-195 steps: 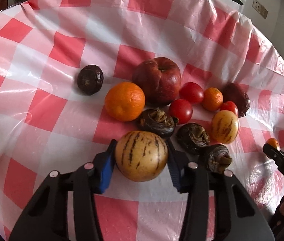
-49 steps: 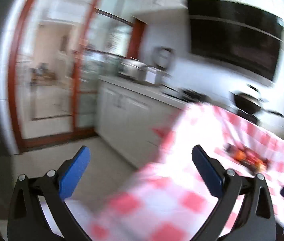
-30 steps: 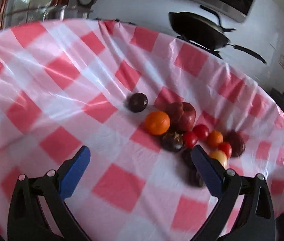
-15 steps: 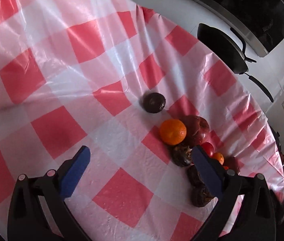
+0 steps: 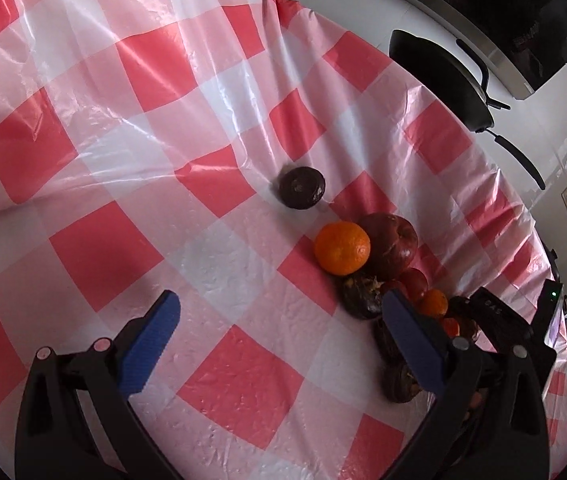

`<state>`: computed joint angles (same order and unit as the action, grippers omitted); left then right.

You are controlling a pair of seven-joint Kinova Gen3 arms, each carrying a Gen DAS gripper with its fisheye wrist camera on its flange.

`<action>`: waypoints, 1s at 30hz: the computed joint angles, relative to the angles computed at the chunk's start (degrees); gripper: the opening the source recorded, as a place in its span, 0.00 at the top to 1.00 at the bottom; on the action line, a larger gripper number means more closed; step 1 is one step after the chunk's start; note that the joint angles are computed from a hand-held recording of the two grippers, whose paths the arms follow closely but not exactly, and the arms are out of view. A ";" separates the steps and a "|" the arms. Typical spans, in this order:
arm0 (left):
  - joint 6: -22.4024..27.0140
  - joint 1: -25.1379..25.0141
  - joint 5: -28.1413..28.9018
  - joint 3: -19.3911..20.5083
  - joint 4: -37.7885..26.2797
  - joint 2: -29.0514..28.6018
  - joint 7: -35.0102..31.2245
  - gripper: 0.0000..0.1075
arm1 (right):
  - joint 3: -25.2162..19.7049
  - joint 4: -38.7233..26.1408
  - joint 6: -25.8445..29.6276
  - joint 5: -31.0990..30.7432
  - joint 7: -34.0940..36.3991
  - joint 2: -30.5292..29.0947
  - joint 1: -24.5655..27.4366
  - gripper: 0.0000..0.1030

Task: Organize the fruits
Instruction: 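Grasp the dark red fruit with the right gripper while the left gripper grasps a dark passion fruit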

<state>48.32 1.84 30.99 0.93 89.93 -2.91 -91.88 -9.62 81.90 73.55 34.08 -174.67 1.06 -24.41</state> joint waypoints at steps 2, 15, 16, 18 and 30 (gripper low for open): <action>0.32 0.17 -0.13 0.12 -0.27 0.17 -0.61 0.06 | 0.03 -1.30 1.91 0.29 3.30 1.10 -1.10 0.34; 5.15 2.00 6.17 -0.23 -0.80 -0.53 -17.99 0.06 | -13.01 17.53 -2.17 -0.76 -18.37 -18.96 2.08 0.43; 7.02 3.32 7.45 -1.43 -1.37 -0.28 -20.32 0.06 | -14.35 19.29 -3.03 -0.91 -20.51 -20.60 2.89 0.43; 7.96 3.36 8.27 -0.64 -1.22 -0.88 -23.47 0.06 | -17.10 21.57 -4.78 -0.40 -24.20 -22.43 4.97 0.43; 4.34 9.10 -17.34 10.47 -5.87 1.56 -10.50 0.17 | -20.64 22.29 -9.27 -2.46 -22.46 -23.98 14.52 0.43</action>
<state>52.65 10.94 13.65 11.41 84.06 -1.35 -102.37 -30.25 104.19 64.28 31.62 -197.13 -22.92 -9.89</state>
